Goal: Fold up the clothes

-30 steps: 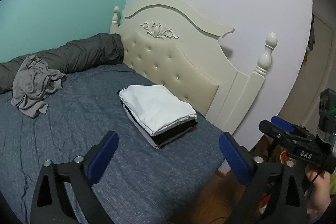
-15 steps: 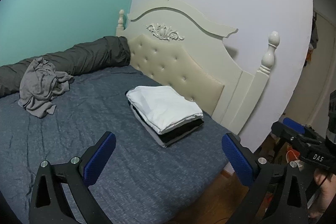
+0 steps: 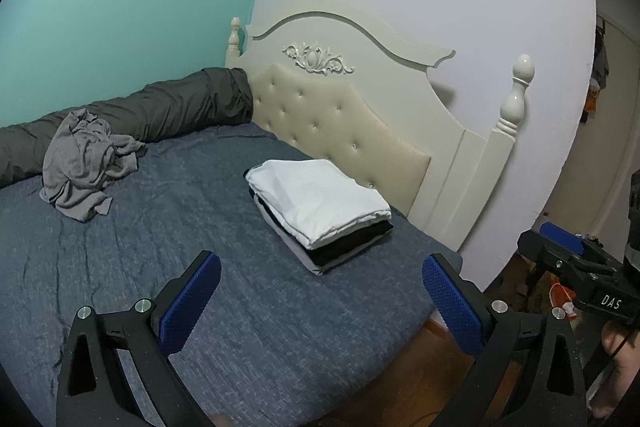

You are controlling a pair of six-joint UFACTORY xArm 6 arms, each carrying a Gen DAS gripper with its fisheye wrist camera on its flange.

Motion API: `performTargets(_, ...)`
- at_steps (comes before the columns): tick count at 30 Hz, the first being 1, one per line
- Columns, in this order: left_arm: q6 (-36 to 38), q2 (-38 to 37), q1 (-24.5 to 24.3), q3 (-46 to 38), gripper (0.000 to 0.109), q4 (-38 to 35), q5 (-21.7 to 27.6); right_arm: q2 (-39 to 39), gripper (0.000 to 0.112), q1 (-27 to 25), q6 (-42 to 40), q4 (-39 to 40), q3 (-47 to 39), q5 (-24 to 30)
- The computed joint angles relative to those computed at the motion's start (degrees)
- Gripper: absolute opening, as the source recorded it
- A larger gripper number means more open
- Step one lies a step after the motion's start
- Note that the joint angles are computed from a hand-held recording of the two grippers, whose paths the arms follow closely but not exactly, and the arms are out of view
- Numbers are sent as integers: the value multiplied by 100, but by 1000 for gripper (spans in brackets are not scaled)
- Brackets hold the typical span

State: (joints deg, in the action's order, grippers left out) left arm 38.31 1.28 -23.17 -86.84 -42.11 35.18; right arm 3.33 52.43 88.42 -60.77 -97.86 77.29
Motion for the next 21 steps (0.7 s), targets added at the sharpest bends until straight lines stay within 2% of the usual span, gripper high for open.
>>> performTargets(21,-60,-114,-9,192,103,114,-165,-112,102,-83,150,164,240,-86)
